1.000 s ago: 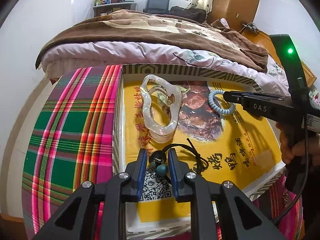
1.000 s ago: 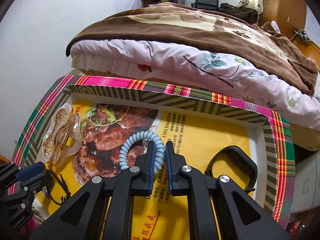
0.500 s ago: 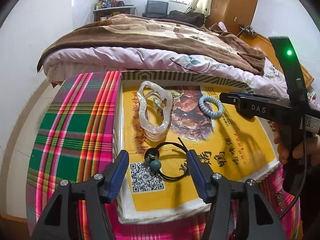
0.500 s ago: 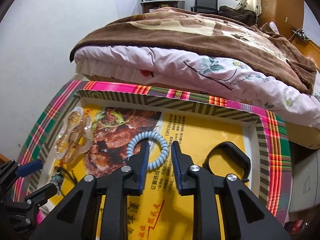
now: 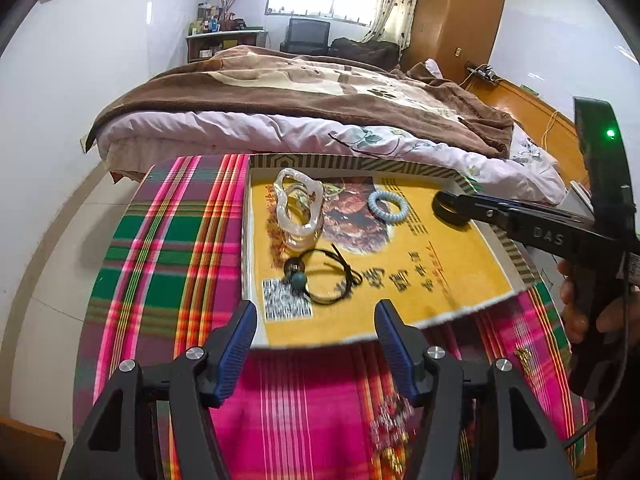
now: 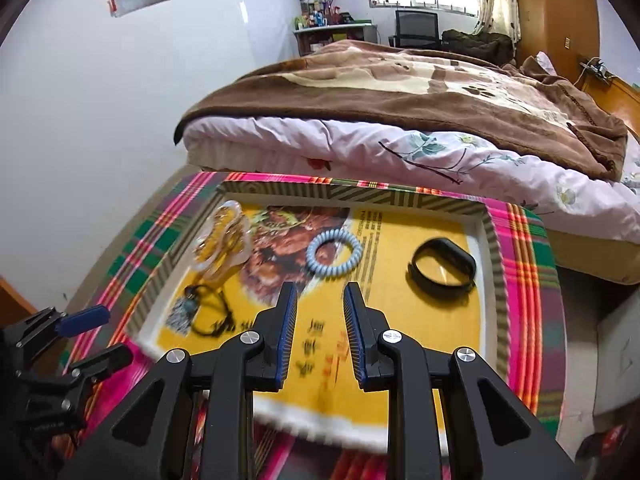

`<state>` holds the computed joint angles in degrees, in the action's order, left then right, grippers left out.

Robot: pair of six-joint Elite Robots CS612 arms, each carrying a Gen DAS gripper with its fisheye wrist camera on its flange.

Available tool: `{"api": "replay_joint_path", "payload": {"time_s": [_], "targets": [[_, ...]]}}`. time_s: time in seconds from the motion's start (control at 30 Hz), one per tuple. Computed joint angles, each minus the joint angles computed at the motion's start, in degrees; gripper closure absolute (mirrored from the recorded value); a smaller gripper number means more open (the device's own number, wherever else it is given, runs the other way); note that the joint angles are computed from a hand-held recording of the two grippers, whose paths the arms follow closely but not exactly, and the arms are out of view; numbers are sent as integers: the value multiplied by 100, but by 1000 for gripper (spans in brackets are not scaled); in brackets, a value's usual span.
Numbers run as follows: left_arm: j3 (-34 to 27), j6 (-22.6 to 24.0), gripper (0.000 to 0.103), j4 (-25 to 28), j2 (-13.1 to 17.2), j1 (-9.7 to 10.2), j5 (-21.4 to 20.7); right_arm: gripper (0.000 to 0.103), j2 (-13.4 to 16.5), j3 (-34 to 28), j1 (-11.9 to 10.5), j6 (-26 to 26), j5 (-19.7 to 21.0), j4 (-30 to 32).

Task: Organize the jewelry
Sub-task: 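Withdraw both tools from the tray back toward the remaining jewelry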

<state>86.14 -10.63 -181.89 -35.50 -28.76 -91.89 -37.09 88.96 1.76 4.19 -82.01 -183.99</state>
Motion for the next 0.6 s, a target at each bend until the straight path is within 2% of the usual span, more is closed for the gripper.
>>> {"api": "replay_joint_path", "payload": {"time_s": [0.3, 0.43, 0.6], "targets": [[674, 6, 37, -426, -263, -30, -149, 78, -376, 1037, -86, 67, 196, -880], [925, -16, 37, -588, -327, -30, -287, 78, -434, 1352, -114, 9, 266, -999], [1156, -17, 37, -691, -359, -43, -455, 78, -436, 1671, -98, -102, 163, -1070]]}}
